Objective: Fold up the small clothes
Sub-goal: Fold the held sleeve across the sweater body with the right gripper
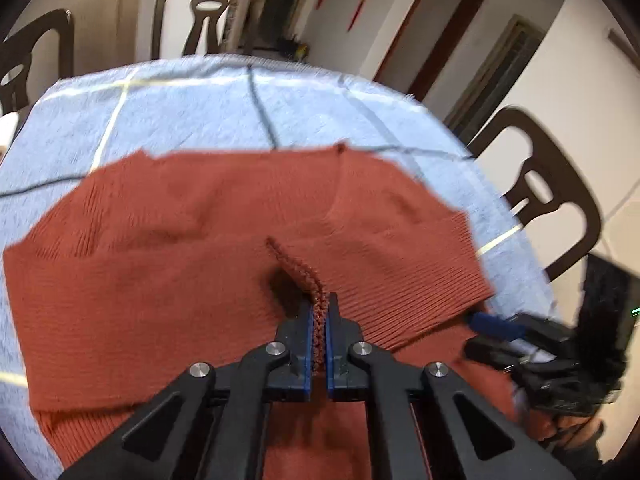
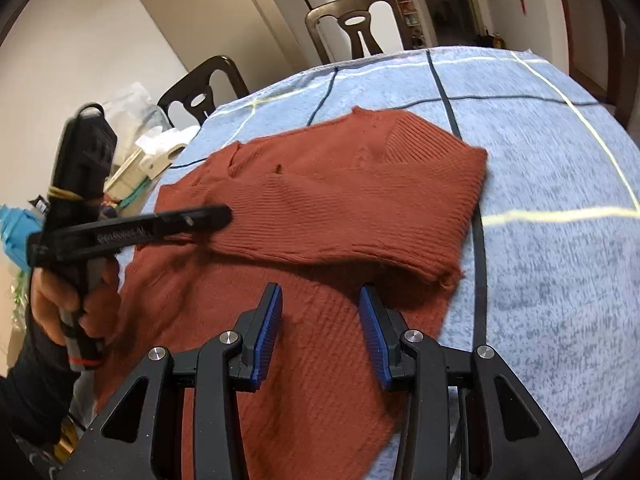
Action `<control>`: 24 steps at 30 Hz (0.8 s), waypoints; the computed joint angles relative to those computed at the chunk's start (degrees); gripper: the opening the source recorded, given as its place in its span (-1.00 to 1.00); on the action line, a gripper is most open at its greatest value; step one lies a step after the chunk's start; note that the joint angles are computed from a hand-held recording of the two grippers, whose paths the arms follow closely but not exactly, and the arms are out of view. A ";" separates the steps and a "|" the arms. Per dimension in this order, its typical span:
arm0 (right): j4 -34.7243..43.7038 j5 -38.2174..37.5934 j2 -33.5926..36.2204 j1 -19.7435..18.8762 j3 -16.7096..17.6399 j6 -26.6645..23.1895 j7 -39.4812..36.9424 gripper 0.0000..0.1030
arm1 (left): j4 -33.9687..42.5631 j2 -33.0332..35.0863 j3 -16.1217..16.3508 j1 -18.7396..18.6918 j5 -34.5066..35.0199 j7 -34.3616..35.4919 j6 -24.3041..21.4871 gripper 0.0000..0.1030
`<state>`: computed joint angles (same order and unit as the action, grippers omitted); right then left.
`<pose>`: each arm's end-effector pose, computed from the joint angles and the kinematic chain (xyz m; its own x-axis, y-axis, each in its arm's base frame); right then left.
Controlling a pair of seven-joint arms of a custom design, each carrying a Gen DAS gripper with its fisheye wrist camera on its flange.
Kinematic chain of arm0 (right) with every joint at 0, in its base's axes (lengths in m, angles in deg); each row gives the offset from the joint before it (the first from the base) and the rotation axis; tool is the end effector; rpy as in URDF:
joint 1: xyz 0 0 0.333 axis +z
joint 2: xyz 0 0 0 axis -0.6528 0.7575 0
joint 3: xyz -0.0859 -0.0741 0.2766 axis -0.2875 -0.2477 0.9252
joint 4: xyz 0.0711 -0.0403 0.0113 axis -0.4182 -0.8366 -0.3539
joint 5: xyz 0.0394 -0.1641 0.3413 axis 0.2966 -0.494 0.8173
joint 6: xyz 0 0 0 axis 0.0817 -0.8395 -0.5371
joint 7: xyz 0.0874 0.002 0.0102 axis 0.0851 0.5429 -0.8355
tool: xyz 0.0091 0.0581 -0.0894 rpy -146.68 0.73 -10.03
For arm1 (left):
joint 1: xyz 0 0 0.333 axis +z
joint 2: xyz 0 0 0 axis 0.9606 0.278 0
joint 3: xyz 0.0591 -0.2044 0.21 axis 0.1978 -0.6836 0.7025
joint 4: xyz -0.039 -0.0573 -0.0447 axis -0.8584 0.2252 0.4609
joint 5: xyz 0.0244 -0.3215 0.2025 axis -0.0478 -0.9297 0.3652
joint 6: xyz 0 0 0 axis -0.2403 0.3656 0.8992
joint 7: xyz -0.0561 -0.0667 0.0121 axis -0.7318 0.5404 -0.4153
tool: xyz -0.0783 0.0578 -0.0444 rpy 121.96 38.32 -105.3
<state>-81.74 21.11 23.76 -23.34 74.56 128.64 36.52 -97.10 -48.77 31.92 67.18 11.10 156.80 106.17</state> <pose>0.5383 0.2082 0.4544 0.4847 -0.7859 -0.3840 -0.7787 -0.1877 -0.5987 0.5412 -0.1232 0.4704 -0.1503 -0.9301 0.3351 -0.8220 -0.0707 -0.5651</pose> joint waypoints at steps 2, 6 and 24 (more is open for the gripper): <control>-0.02 -0.67 -0.06 -0.02 -0.03 0.26 0.27 -0.21 | -0.63 -1.18 0.04 -0.78 -3.61 4.35 3.31 -0.88; -0.26 -2.71 -0.26 0.26 0.13 1.07 1.04 -0.21 | -1.83 -1.48 0.65 -0.95 -6.32 6.68 5.67 -0.88; 3.93 -15.69 3.05 -1.88 0.15 6.44 12.63 -0.90 | -5.71 -4.36 0.87 0.56 3.18 -2.28 8.70 -0.68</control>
